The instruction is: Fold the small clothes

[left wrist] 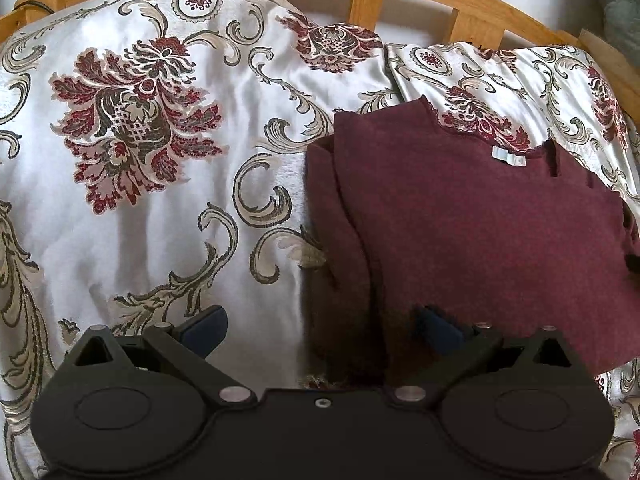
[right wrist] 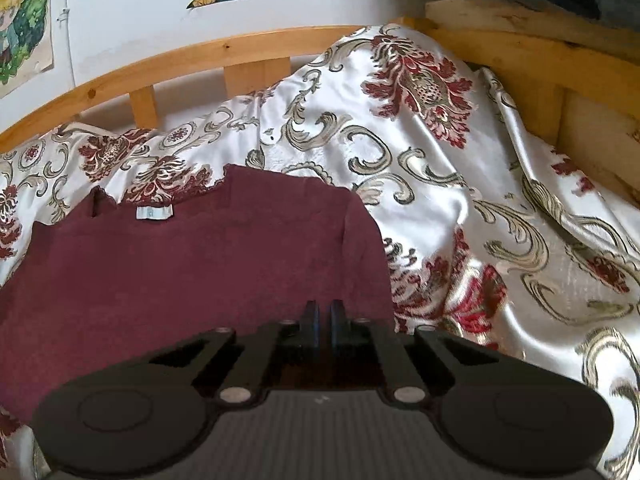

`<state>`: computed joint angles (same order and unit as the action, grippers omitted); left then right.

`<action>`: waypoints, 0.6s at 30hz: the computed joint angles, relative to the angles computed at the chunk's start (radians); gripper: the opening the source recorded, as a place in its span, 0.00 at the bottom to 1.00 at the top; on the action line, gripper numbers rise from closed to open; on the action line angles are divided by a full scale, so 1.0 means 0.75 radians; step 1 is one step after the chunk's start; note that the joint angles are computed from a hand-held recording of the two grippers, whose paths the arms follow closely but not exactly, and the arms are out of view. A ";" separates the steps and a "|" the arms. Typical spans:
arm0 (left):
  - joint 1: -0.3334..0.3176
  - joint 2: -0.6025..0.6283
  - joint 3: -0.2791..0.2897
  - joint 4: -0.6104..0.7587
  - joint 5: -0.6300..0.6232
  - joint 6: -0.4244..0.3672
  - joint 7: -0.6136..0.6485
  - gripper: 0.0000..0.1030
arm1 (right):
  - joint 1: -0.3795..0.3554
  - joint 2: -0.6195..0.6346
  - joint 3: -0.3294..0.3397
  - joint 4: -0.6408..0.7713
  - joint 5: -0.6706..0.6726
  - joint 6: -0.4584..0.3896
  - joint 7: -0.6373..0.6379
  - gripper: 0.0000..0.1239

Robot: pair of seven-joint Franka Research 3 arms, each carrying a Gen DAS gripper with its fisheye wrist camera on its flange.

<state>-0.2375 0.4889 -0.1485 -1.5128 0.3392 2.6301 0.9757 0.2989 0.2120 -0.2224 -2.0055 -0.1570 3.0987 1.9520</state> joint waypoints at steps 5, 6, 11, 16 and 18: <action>0.009 -0.007 -0.003 -0.018 -0.014 0.033 -0.004 0.99 | 0.091 -0.014 -0.101 -0.012 -0.123 0.009 0.094 0.13; 0.010 -0.007 -0.002 -0.020 -0.016 0.042 -0.009 0.99 | 0.122 -0.021 -0.135 -0.017 -0.175 0.009 0.136 0.20; 0.034 -0.012 -0.019 -0.061 -0.051 0.161 -0.015 0.99 | 0.308 -0.066 -0.346 -0.056 -0.541 0.083 0.461 0.54; 0.014 0.014 0.019 -0.083 -0.021 0.343 -0.060 0.99 | 0.409 -0.099 -0.425 -0.068 -0.801 0.142 0.752 0.73; 0.012 0.031 0.029 -0.084 0.000 0.412 -0.063 0.99 | 0.418 -0.102 -0.413 -0.065 -0.865 0.162 0.819 0.79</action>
<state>-0.2286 0.5120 -0.1270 -1.5756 0.3393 2.9390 0.9283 0.6124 0.1355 -0.5321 -2.0541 -0.8056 3.2200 2.5660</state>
